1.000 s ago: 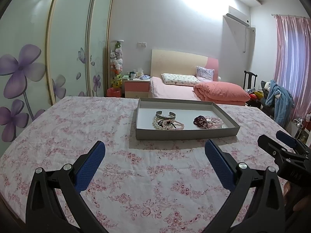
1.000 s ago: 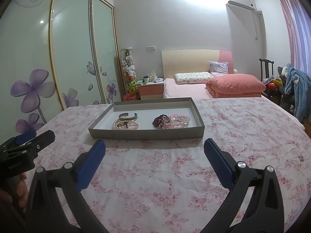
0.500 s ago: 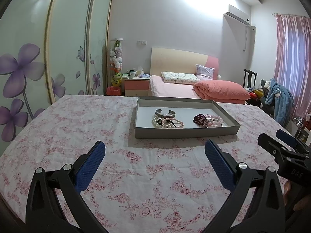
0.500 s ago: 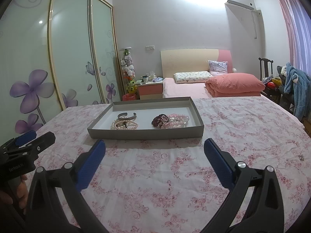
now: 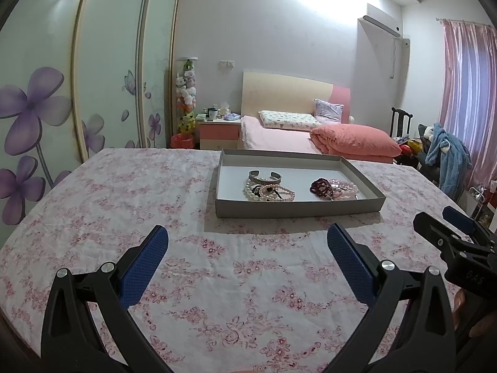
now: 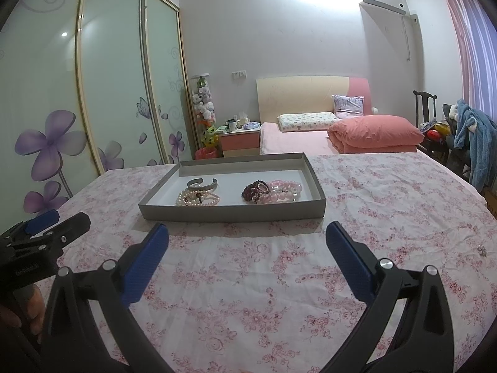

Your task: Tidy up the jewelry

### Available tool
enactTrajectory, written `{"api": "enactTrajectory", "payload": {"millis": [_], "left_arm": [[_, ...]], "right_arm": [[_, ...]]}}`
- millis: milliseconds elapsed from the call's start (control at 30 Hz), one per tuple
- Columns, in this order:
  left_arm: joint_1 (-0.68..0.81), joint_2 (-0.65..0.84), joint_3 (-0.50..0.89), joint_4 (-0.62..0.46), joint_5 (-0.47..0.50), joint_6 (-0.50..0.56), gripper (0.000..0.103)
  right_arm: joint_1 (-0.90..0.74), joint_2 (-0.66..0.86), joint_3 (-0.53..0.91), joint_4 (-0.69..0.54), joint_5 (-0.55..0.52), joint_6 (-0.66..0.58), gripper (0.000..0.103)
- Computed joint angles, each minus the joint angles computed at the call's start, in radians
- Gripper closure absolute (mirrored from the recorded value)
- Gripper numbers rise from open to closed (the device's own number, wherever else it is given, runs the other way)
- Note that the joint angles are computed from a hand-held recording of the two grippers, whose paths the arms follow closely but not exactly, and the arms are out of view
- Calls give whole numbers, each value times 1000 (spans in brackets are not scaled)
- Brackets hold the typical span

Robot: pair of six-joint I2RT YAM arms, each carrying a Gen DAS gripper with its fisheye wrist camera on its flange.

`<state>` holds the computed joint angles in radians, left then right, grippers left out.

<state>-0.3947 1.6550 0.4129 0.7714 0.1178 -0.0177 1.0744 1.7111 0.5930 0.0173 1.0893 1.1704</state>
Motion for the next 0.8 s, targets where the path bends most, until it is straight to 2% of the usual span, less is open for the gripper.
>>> {"api": "enactTrajectory", "payload": {"millis": [800], "left_arm": [[-4,0,2,-9,-2,4,2]], "right_arm": [[-4,10,-8,14,-8,10,4]]}}
